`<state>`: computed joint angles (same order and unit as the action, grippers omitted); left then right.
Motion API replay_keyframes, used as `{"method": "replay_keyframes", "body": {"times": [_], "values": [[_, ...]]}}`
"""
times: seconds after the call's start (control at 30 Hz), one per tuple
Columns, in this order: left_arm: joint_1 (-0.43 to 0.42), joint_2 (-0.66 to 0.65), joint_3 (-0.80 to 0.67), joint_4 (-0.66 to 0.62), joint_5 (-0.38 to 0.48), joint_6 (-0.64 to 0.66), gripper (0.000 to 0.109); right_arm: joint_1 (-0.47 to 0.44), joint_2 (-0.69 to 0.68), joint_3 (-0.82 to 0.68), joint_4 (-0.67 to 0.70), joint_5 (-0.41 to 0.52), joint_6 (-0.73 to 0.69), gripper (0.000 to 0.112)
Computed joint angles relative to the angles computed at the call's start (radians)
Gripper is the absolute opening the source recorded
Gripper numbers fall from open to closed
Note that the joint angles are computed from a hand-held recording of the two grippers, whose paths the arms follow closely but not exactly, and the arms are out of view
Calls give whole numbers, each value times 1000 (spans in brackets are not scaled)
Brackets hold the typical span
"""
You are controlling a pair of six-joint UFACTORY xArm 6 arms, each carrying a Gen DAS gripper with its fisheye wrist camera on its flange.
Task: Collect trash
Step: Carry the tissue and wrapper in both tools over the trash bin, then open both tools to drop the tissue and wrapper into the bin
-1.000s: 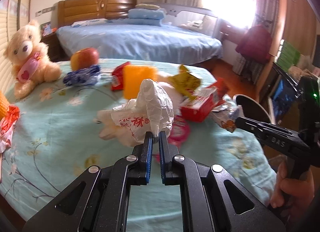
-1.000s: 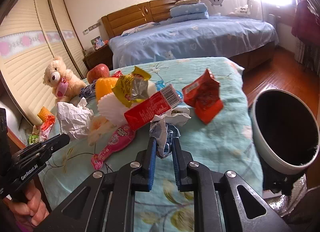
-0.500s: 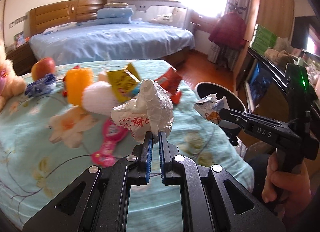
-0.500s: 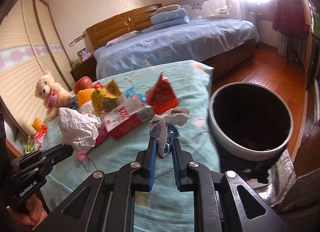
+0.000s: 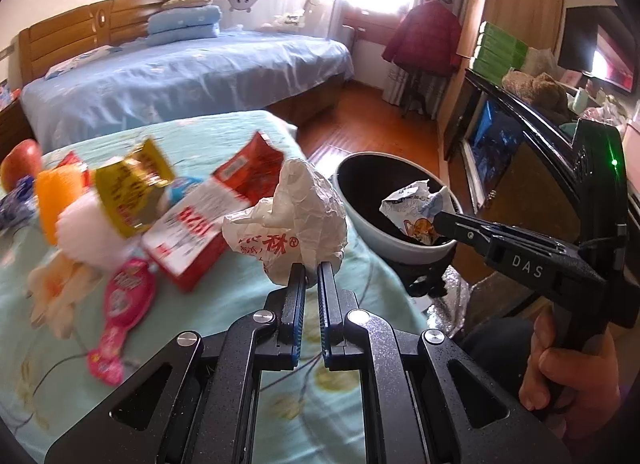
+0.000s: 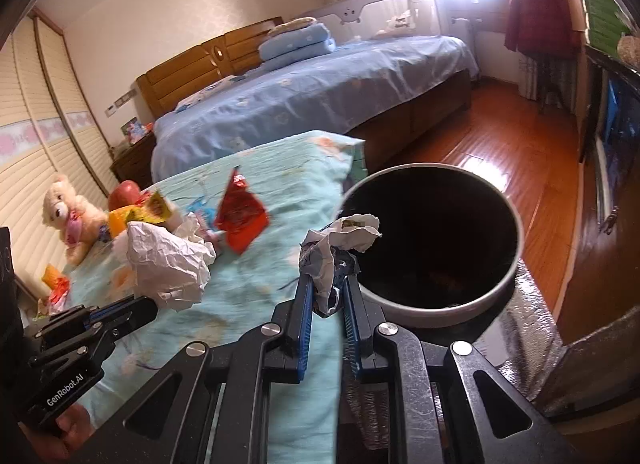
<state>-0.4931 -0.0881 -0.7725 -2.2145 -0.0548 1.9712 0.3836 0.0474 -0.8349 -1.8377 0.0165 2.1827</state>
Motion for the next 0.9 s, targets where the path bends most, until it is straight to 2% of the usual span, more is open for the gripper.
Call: {"method": "replay_keyframes", "body": {"times": [0.1, 0.3, 0.37, 0.63, 0.77, 0.9], "values": [[-27, 37, -13, 173, 8, -184, 6, -34, 3, 0, -8, -9, 4, 15], [-65, 104, -49, 444, 22, -460, 6, -100, 33, -24, 2, -42, -21, 15], [-72, 129, -58, 578, 31, -595, 6, -119, 46, -36, 5, -54, -30, 15], [-50, 222, -117, 971, 104, -976, 6, -190, 84, -46, 117, -91, -163, 15], [-48, 264, -150, 1094, 112, -1087, 6, -212, 100, -41, 223, -104, -275, 16], [-47, 293, -175, 1161, 122, -1147, 6, -227, 115, -32, 332, -116, -390, 16]]}}
